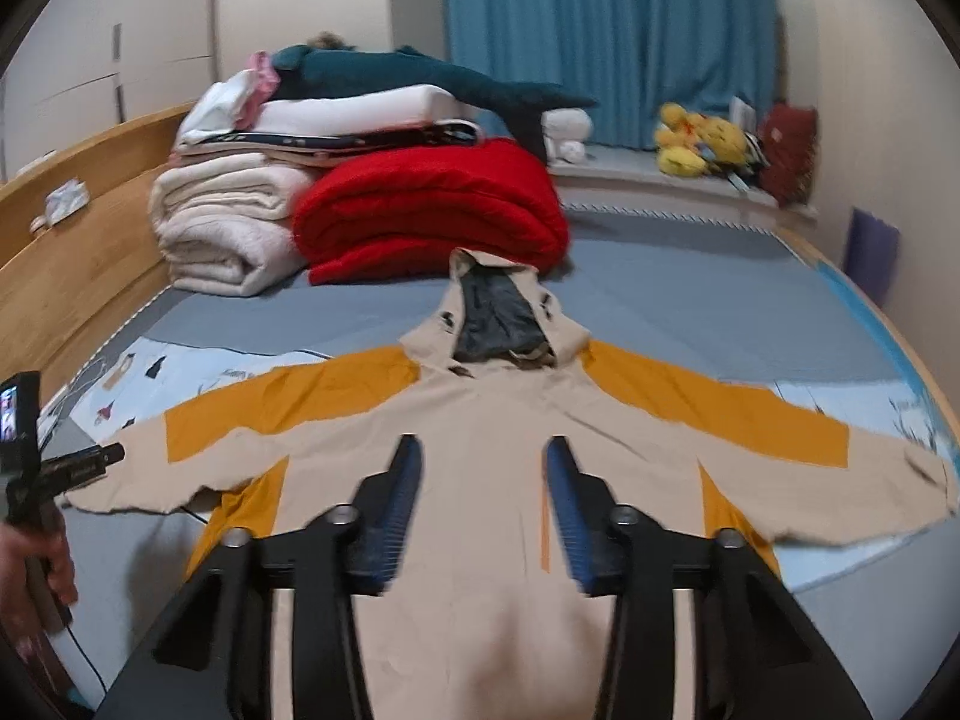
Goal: Fold large clothes
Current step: 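Move the left tool down to the sleeve nearest it, then grasp the sleeve with the left tool and fold it across the jacket body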
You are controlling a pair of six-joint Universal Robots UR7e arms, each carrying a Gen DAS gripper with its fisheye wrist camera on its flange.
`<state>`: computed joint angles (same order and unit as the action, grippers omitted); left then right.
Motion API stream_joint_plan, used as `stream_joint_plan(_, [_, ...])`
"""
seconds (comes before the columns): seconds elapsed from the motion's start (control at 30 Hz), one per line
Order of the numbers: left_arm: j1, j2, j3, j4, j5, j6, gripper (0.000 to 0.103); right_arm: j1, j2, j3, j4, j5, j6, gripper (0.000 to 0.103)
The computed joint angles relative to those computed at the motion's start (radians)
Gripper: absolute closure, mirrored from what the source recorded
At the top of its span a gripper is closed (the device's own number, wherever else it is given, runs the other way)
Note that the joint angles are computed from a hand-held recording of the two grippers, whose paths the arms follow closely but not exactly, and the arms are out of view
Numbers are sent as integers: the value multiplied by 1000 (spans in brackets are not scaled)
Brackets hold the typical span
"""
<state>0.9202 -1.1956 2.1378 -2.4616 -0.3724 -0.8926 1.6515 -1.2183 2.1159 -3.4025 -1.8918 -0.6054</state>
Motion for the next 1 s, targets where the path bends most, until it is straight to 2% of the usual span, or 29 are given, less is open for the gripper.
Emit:
stream_joint_plan(0.07, [33, -35, 10, 61, 6, -56, 67, -3, 4, -2, 2, 16, -10, 65])
stream_joint_plan(0.13, [72, -62, 30, 36, 6, -59, 65, -3, 15, -8, 0, 26, -6, 65])
stream_joint_plan(0.2, [121, -112, 34, 142, 10, -167, 64, -4, 26, -18, 22, 29, -13, 64])
stream_joint_plan(0.27, [161, -159, 43, 199, 8, -243, 64, -2, 33, -27, 47, 23, -17, 60])
stream_joint_plan(0.33, [193, -198, 33, 321, 9, -344, 63, -7, 39, -28, 49, 23, -8, 48])
stream_joint_plan(0.37, [206, -216, 33, 357, 8, -378, 63, -12, 41, -31, 58, 21, -2, 46])
stream_joint_plan(0.53, [259, -276, 65, 315, -22, -404, 60, -34, 64, -56, 84, 2, 17, 43])
stream_joint_plan(0.7, [316, -299, 88, 194, -81, -381, 60, -30, 93, -75, 90, -35, 11, 44])
stream_joint_plan(0.77, [335, -299, 91, 153, -109, -368, 60, -31, 97, -75, 94, -36, 11, 46])
stream_joint_plan(0.93, [366, -298, 110, 37, -156, -325, 60, -32, 114, -77, 86, -47, -3, 78])
stream_joint_plan(1.0, [374, -298, 118, -2, -164, -309, 63, -35, 119, -80, 91, -49, 2, 81])
